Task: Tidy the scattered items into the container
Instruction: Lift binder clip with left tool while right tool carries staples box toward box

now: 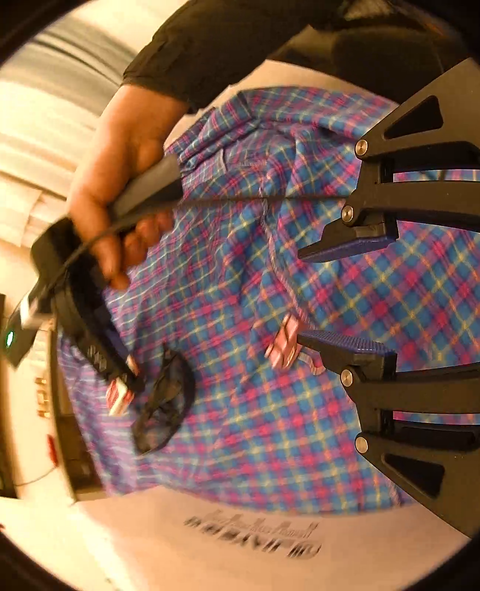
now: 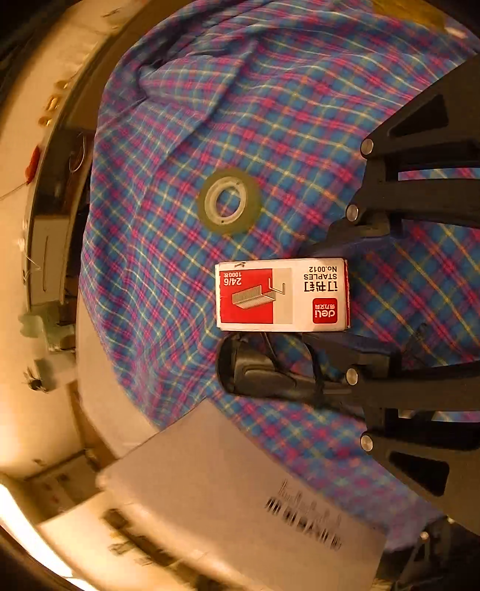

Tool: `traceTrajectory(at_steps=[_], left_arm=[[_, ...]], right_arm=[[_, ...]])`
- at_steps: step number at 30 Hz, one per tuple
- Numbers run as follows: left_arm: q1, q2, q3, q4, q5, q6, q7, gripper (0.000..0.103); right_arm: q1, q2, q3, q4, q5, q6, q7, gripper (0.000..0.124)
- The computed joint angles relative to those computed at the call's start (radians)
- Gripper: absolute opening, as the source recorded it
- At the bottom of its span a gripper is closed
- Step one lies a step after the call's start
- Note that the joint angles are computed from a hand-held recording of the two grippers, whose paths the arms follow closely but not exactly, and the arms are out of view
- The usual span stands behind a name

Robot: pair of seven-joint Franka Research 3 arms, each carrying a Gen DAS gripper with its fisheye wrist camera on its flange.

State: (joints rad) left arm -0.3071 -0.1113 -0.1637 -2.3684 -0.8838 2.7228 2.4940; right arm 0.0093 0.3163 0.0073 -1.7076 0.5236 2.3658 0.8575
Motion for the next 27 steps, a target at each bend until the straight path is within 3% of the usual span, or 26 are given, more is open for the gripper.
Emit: traceTrajectory(at_steps=[6,9,11,14,15,17,27], left_arm=[[0.000,0.034,-0.008,0.004,0.060,0.150,0.005,0.048],[-0.009,0.055,-0.016,0.012,0.059,0.142,0.111,0.051],[-0.006,0.080,-0.037,0.004,0.134,0.199,0.070,0.051],[0.013,0.100,-0.043,0.040,0.088,0.150,0.099,0.050],[0.023,0.107,-0.044,0.051,0.091,0.134,0.083,0.042],[0.036,0.114,-0.052,0.066,0.075,0.104,0.067,0.038],[0.030,0.052,-0.050,0.038,0.034,0.111,0.044,0.038]], right_arm=[[-0.009,-0.155,-0.008,-0.177,0.087,0.070,-0.003,0.039],[-0.009,-0.241,-0.015,-0.258,0.175,0.071,-0.050,0.039],[0.001,-0.303,-0.023,-0.327,0.243,0.090,-0.084,0.039],[0.023,-0.371,-0.043,-0.403,0.362,0.107,-0.122,0.039],[0.030,-0.392,-0.051,-0.432,0.410,0.113,-0.136,0.039],[0.042,-0.426,-0.065,-0.485,0.487,0.132,-0.148,0.039],[0.079,-0.480,-0.086,-0.558,0.512,0.163,-0.136,0.039]])
